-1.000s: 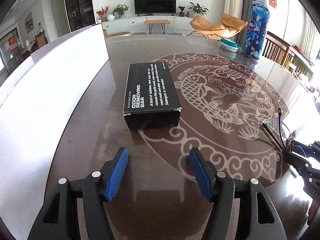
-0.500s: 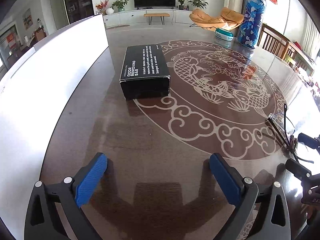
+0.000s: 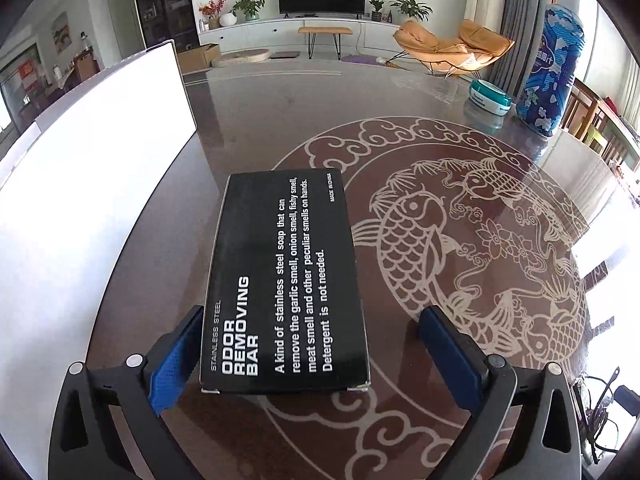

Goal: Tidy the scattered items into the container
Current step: 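Lift the eyeglasses with the right tool while the left tool holds the box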

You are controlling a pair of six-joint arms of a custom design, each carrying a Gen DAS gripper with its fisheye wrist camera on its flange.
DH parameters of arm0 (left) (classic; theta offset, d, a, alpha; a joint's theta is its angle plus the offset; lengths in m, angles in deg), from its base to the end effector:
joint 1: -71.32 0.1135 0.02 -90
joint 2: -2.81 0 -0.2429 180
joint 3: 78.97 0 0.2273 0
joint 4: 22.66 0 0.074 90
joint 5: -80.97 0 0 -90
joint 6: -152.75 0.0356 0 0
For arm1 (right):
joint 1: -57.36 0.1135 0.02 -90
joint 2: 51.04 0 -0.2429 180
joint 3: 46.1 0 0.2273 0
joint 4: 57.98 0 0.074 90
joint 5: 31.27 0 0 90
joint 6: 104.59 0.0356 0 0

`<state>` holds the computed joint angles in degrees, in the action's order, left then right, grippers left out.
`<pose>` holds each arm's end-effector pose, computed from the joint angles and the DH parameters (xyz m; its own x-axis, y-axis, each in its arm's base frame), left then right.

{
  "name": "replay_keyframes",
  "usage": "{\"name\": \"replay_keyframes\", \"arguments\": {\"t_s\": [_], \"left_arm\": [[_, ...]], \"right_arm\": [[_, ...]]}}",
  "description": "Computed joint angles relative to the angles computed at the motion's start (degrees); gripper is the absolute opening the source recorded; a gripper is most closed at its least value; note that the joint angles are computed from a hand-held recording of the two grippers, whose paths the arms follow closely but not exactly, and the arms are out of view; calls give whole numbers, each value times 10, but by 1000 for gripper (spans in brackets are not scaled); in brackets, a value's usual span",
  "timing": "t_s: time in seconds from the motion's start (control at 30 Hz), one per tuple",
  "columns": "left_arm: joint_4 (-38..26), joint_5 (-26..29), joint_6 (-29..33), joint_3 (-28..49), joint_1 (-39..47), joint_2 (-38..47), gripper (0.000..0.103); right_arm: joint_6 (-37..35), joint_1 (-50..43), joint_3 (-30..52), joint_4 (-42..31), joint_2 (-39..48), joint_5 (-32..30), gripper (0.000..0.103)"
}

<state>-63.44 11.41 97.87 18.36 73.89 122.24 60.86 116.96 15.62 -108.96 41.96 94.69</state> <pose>0.3990 0.0055 0.1440 -0.6600 0.5100 -0.5517 0.6072 0.7945 0.0080 0.1399 0.1971 0.1362 -0.7630 0.2478 -0.5970 0.3200 0.9473 -0.0158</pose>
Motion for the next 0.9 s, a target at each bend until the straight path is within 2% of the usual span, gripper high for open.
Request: {"name": "replay_keyframes", "arguments": {"t_s": [0.07, 0.13, 0.17, 0.2, 0.37, 0.47, 0.67, 0.83, 0.87, 0.9], "left_arm": [[-23, -5, 5, 31, -9, 15, 103], [-9, 5, 7, 25, -9, 11, 86], [1, 11, 6, 18, -7, 5, 68], [-3, 20, 7, 22, -3, 6, 59], [12, 40, 38, -16, 13, -16, 59], [10, 58, 75, -67, 35, -51, 59], [-19, 109, 203, -217, 151, -169, 59], [-64, 147, 314, -300, 257, -237, 59], [-70, 150, 326, -307, 267, -243, 61], [-80, 148, 337, -307, 272, -244, 73]], "right_arm": [[0, 0, 0, 0, 0, 0, 90], [0, 0, 0, 0, 0, 0, 90], [0, 0, 0, 1, 0, 0, 90], [0, 0, -1, 1, -1, 0, 90], [0, 0, -2, 4, -1, -1, 91], [-1, 0, -3, 5, -2, -1, 91], [-2, 0, -2, 6, -1, -1, 92], [-2, 0, -1, 5, -1, -2, 92], [-2, 0, -1, 5, 0, -2, 92], [-2, 0, -1, 5, 0, -2, 92]]}}
